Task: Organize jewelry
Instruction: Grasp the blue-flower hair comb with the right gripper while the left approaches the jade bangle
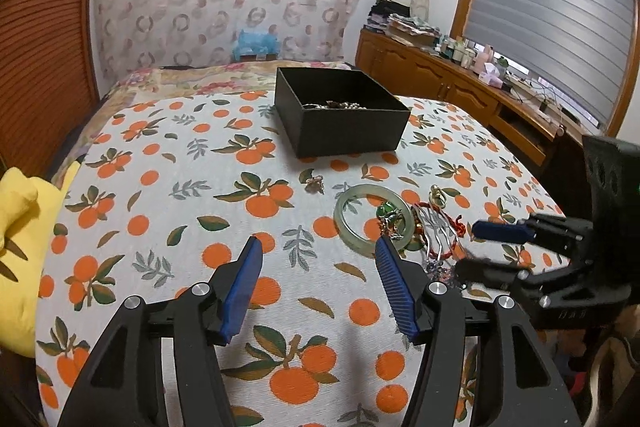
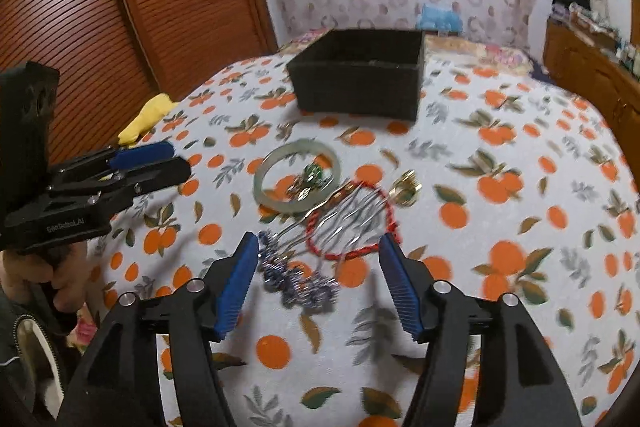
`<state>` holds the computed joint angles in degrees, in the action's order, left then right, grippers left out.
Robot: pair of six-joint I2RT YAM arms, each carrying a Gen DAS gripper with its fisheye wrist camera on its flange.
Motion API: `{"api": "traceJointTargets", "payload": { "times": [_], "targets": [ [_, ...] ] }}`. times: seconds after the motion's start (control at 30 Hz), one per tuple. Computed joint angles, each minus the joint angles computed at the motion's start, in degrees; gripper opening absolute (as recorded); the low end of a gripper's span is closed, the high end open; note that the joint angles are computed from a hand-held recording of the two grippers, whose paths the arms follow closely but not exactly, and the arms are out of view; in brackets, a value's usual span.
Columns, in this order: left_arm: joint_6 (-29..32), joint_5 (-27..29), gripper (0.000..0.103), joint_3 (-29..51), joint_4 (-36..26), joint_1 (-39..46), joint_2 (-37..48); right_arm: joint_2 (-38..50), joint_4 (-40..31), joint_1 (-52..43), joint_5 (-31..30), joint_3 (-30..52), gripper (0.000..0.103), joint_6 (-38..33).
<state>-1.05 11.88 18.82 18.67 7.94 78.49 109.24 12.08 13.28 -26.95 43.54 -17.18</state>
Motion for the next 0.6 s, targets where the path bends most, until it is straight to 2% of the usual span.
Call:
{"api": "traceJointTargets", "payload": {
  "times": [0.23,0.33,0.47,0.6],
  "targets": [
    [0.3,0.3,0.057,0.0,0.1,0.4,0.3,2.3,0.9,3.3,4.1,1.0,0.065,-0.4],
    [0.3,0.1,0.057,-0.2,0.2,0.5,0.2,2.9,1.9,5.4,7.1,1.3,0.072,-1.1],
    [0.4,0.3,0.057,0.0,0.5,0.6,1.2,3.7,2.2,6.8,10.4,2.4,0.073,-1.7],
    [0.2,0.1,0.057,0.3,1.5,0.2,2.7,4.5,1.2,6.5,10.9,4.1,0.073,-1.6]
  ]
}}
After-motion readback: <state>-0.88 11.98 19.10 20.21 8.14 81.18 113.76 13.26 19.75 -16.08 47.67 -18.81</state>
